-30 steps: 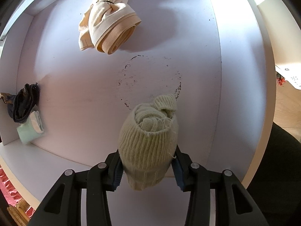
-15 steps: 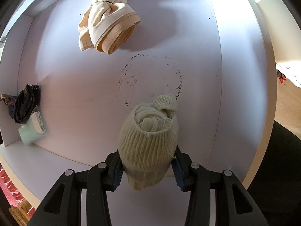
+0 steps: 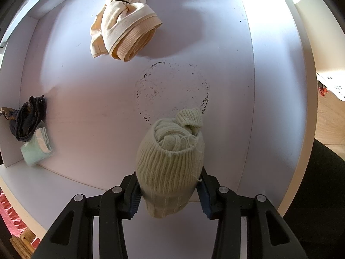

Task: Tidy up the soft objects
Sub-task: 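Move the empty left gripper back into the drawer to the navy cloth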

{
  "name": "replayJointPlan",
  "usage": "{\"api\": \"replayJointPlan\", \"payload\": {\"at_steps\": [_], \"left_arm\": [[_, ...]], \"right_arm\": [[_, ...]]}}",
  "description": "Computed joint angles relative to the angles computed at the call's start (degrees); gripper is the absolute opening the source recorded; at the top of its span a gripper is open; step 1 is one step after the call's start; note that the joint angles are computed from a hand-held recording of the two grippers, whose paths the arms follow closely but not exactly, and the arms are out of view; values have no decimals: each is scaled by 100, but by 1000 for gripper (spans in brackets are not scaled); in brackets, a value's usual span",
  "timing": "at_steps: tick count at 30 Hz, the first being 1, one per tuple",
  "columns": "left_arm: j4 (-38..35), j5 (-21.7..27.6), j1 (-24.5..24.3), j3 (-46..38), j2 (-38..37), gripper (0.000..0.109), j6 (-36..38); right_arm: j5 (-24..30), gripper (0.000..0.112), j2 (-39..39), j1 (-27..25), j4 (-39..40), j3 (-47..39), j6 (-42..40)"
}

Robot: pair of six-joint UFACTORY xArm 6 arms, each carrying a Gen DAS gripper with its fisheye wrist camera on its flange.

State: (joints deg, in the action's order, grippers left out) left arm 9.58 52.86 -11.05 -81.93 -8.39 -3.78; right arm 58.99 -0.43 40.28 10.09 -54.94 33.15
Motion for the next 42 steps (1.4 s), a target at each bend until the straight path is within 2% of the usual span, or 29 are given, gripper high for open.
{"api": "replayJointPlan", "payload": {"at_steps": [2, 3, 8, 11, 15, 18, 25, 28, 37, 40, 42], "left_arm": [[-292, -533, 77, 453, -384, 74, 25], [-498, -721, 119, 637, -545, 75, 77], [-1237, -1271, 168, 1476, -1328, 76, 511], [-1509, -1554, 105, 1996, -1818, 82, 926], [-2137, -1651, 16, 2685, -2499, 87, 1815], [-2390, -1369, -72, 3094, -2896, 90, 2306], [-1729, -568, -275, 3827, -3151, 90, 2140], [-1179, -105, -468, 3953, -2890, 90, 1845], [590, 655, -956, 4133, -1856, 89, 1362], [1010, 721, -1010, 4144, -1605, 88, 1286], [1159, 708, -986, 4144, -1451, 81, 1265]], "right_arm": [[5, 45, 4, 11, -12, -7, 3], [8, 45, 7, 16, -16, -13, 4], [27, 45, 33, 39, -34, -45, 14], [28, 45, 31, 45, -52, -46, 14], [15, 45, 31, 62, -45, -48, 39], [22, 45, 29, 59, -48, -51, 28], [45, 45, 51, 86, -82, -84, 37], [49, 45, 55, 83, -80, -89, 37], [58, 45, 69, 85, -53, -105, 51], [68, 45, 88, 90, -31, -129, 68], [69, 45, 95, 86, -2, -133, 62]]}}
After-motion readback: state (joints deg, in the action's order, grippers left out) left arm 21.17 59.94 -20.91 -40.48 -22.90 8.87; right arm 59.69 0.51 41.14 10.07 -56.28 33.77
